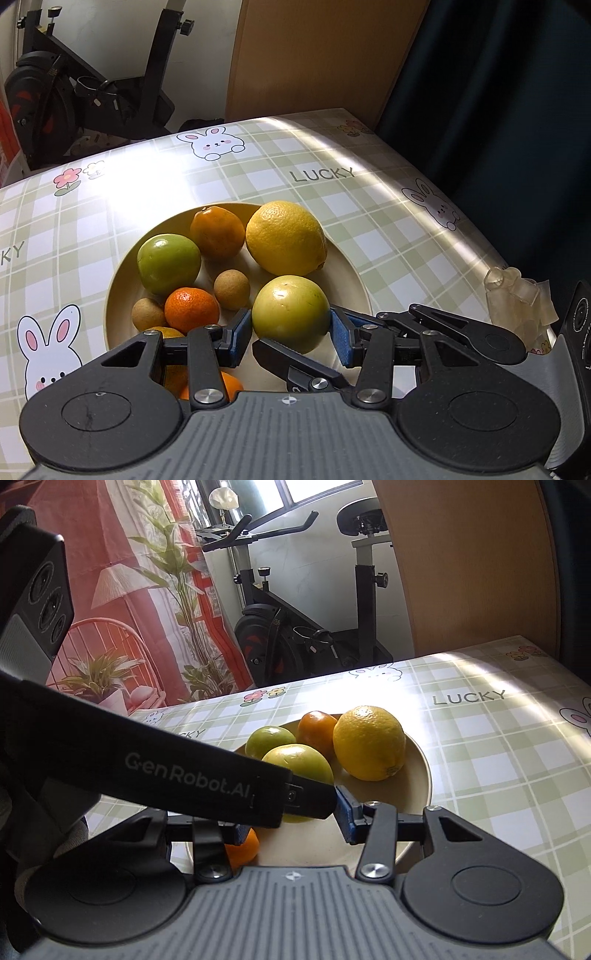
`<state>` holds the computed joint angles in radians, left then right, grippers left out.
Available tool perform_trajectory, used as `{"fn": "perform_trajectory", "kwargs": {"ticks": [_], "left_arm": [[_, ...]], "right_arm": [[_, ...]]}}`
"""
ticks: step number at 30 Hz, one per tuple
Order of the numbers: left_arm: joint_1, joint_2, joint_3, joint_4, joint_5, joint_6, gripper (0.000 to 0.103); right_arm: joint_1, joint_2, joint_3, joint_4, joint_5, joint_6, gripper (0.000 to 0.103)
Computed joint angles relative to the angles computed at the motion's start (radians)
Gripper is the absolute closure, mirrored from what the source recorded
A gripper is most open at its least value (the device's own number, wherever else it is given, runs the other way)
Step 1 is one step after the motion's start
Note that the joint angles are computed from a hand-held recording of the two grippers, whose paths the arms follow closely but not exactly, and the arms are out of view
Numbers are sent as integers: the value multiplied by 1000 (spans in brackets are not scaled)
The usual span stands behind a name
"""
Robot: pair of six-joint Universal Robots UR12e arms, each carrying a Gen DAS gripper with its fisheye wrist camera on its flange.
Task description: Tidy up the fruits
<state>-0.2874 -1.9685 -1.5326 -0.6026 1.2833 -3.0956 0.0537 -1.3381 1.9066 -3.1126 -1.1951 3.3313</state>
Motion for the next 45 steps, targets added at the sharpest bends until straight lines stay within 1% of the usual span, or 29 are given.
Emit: {"fn": "perform_trajectory", "kwargs": {"ticks": [11,13,23,25,27,28,29,32,35,38,42,43,45], "left_arm": [[-3,-6,5,-10,6,-1,54],[-3,-5,2,-2,5,-2,55],[-1,13,-14,29,30,-20,53],[0,18,-20,41,34,-21,52],[0,25,-28,57,38,-24,49],[1,29,-32,66,40,-27,47],[2,32,-37,76,42,-31,42],[4,45,-51,107,51,-48,38],[6,58,-67,145,63,-72,26],[7,71,-82,182,83,-95,17],[10,87,-102,223,115,-120,15],[11,91,-107,235,119,-129,15],[17,100,-117,252,118,-148,14]], "right_arm": [[2,-2,-1,31,-21,10,56],[4,-3,-5,47,-36,11,55],[14,-7,-9,54,-73,-9,54],[18,-9,-10,60,-88,-15,53],[21,-11,-11,66,-103,-22,52],[23,-12,-12,67,-109,-24,51],[24,-14,-11,67,-115,-27,49],[25,-19,-7,66,-129,-36,44],[28,-24,-5,62,-145,-43,38],[29,-29,-5,59,-158,-48,33],[35,-33,-6,48,-183,-47,22],[35,-35,-6,48,-185,-46,21],[36,-37,-9,51,-189,-45,14]]}}
